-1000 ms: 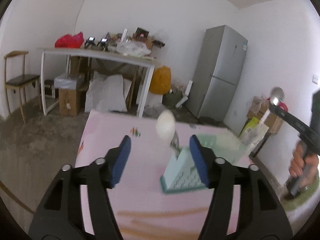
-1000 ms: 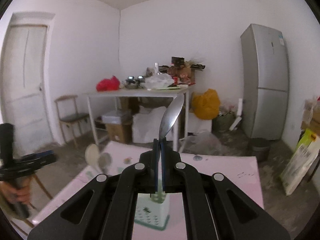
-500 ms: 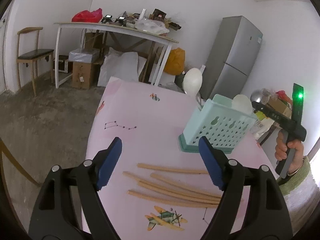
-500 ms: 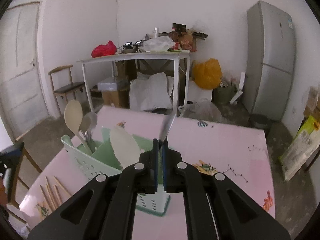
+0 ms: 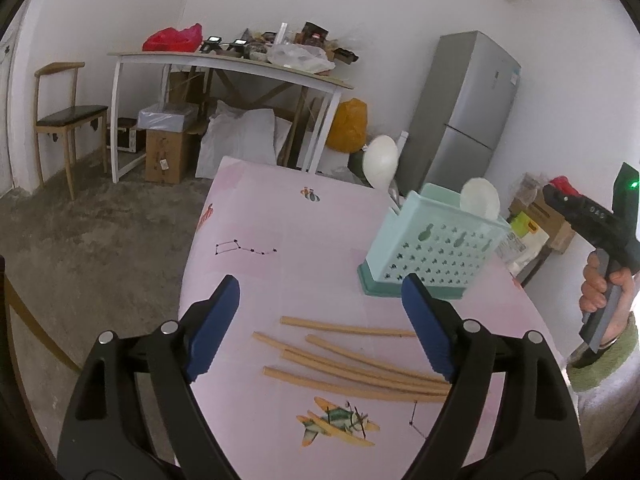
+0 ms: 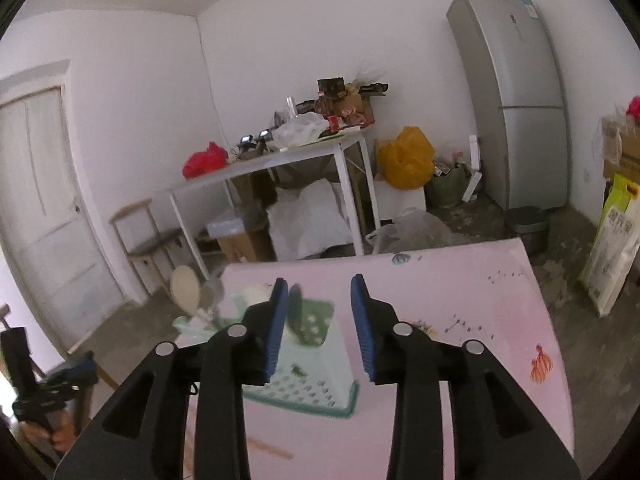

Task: Organize utensils
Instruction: 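Lower the metal spoon into the green caddy and open the right gripper, then reach the left gripper to a wooden chopstick and close on it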

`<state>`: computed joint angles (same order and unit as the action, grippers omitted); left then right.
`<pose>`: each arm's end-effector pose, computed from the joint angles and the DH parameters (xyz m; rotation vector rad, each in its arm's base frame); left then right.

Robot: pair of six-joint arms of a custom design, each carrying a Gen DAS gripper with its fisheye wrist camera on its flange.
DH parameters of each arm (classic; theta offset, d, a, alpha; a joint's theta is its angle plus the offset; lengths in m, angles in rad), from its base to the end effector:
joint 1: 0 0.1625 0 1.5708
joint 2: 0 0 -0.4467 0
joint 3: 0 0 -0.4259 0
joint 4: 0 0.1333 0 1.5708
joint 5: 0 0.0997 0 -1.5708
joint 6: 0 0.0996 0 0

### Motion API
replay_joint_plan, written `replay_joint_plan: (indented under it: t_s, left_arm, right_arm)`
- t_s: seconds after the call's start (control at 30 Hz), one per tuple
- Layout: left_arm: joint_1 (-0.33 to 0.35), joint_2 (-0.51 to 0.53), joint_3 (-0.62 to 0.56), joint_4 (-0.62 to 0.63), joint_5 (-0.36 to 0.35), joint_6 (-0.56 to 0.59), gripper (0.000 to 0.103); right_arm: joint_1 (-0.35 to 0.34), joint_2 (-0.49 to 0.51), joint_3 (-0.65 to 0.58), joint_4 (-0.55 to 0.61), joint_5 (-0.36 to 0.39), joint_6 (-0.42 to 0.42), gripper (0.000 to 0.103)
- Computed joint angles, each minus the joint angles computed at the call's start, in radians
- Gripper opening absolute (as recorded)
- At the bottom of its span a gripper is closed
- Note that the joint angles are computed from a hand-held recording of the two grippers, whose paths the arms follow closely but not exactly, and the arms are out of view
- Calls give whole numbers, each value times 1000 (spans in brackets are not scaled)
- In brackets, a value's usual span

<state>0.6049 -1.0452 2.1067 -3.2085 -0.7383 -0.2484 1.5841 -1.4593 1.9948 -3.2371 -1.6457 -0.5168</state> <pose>-0.3363 -0.4841 0.1752 0.5691 2.4474 -1.2347 0.1331 -0.5466 0.4370 0.5749 -2.3364 1.4557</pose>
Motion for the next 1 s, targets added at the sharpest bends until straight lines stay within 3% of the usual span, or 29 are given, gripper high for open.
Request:
replay_joint_plan:
  t_s: [0.13,0.27,0.4,0.53,0.63,0.77,1.0]
  left_arm:
    - [-15,-38,27,54,-69,15,79]
    - [-25,-81,57,164,-187,26,79]
    - [-27,-97,66,292,-319,22,66]
    - [-22,-83,56,395,-444,59,51]
    - [-22,-40,24,496,-539,132,48]
    - [-32,20,-11,587,-581,238,46]
    - [-32,96,-56,679,-574,320,33]
  right_arm:
    - [-5,-64,78,17,26,18,39]
    - [-14,-117,158,66,38,37,40]
    - [-28,-147,225,130,13,70,40]
    - [-55,-164,257,184,33,110,40]
    - [-66,-176,276,200,43,121,40]
    - [-73,-188,273,221,64,129,40]
    - [-85,-198,285,229,85,133,40]
